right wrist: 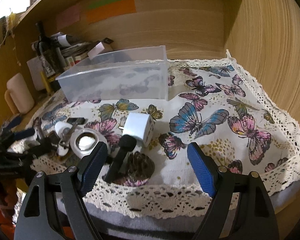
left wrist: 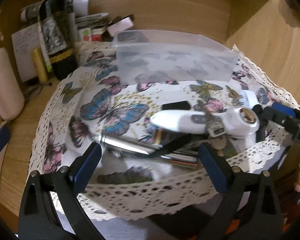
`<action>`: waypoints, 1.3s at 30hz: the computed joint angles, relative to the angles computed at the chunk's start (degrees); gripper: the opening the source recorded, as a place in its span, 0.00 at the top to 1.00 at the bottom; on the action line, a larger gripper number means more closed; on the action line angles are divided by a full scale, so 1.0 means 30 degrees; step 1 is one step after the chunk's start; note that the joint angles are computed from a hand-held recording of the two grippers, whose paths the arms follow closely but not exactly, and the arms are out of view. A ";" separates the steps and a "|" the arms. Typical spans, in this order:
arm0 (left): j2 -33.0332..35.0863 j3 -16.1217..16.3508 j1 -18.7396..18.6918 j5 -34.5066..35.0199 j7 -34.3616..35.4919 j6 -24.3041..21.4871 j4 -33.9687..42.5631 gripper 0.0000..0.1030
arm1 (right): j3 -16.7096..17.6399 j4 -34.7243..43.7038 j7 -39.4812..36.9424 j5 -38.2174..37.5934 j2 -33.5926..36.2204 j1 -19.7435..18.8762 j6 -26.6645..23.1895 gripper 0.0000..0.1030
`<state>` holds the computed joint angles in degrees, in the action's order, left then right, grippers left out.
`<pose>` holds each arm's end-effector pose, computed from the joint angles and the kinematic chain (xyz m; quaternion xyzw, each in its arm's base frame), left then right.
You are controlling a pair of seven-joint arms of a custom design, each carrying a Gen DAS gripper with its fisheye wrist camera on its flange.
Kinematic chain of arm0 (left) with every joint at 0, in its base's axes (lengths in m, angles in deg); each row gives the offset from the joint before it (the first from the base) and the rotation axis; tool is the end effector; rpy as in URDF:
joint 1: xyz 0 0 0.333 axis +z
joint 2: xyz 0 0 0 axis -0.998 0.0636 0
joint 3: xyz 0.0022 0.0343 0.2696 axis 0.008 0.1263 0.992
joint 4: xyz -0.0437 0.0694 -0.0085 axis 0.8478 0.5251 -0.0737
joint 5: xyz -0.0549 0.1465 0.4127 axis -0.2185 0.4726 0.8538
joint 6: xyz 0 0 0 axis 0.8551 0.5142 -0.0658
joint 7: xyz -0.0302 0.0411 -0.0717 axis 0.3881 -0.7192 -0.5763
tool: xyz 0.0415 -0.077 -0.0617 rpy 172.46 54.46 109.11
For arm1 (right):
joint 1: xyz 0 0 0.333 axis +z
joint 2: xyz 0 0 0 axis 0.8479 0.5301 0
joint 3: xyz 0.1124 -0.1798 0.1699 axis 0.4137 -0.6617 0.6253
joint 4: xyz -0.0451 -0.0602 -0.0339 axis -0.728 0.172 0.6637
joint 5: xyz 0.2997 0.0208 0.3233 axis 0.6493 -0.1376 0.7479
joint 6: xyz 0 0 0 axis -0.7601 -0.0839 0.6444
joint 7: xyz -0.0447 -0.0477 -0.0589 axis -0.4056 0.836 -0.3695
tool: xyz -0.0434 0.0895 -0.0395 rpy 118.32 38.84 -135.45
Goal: Organize rigid objects
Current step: 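Grasp the silver metal pen with the left tool while the right tool grasps the black spiky object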
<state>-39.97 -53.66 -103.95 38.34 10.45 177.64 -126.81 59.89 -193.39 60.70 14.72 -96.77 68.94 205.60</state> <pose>0.3794 -0.2843 0.4073 -0.6754 0.6281 -0.2824 0.2638 0.4234 0.0742 0.4601 -0.7319 0.5565 -0.1725 0.3534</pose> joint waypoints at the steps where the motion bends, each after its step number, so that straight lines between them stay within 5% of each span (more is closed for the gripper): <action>1: -0.0279 0.0029 -0.0003 -0.0082 -0.0081 -0.0239 -0.0229 0.04 | -0.0127 0.0086 -0.0135 0.0049 0.0096 0.0087 -0.0008 0.25; 9: -0.2601 0.0184 -0.0112 -0.0441 -0.0246 -0.2147 -0.1811 0.05 | 0.0030 -0.0128 -0.0406 -0.0053 -0.0065 0.0190 -0.0385 0.35; 16: -0.2223 0.0923 0.0028 -0.0871 0.0591 -0.0782 -0.1449 0.13 | 0.0146 -0.0342 -0.0177 -0.0274 -0.0671 0.0061 -0.0752 0.44; 20: -0.0362 0.0749 0.0280 -0.0947 0.1562 -0.1389 -0.0076 0.47 | 0.0113 -0.0420 -0.0068 -0.0236 -0.0751 0.0161 -0.0993 0.44; 23: 0.0074 0.0534 0.0617 -0.0644 0.1465 -0.1171 0.0133 0.57 | 0.0206 -0.0490 0.0053 -0.0307 -0.0713 0.0150 -0.0892 0.44; 27: 0.0033 0.0940 0.0396 -0.0930 0.2020 -0.0707 0.0035 0.85 | 0.0098 -0.0589 0.0129 -0.0323 -0.0852 0.0003 -0.1121 0.44; 37: -0.0612 0.1044 0.0192 -0.1697 0.3001 -0.0767 -0.0476 0.85 | 0.0410 -0.0611 0.0496 -0.1029 -0.0795 -0.0665 -0.1383 0.54; 39: -0.0280 0.0897 0.0290 -0.1625 0.3062 -0.1105 -0.0135 0.78 | 0.0482 -0.0465 0.0415 -0.1157 -0.0406 -0.0583 -0.1075 0.54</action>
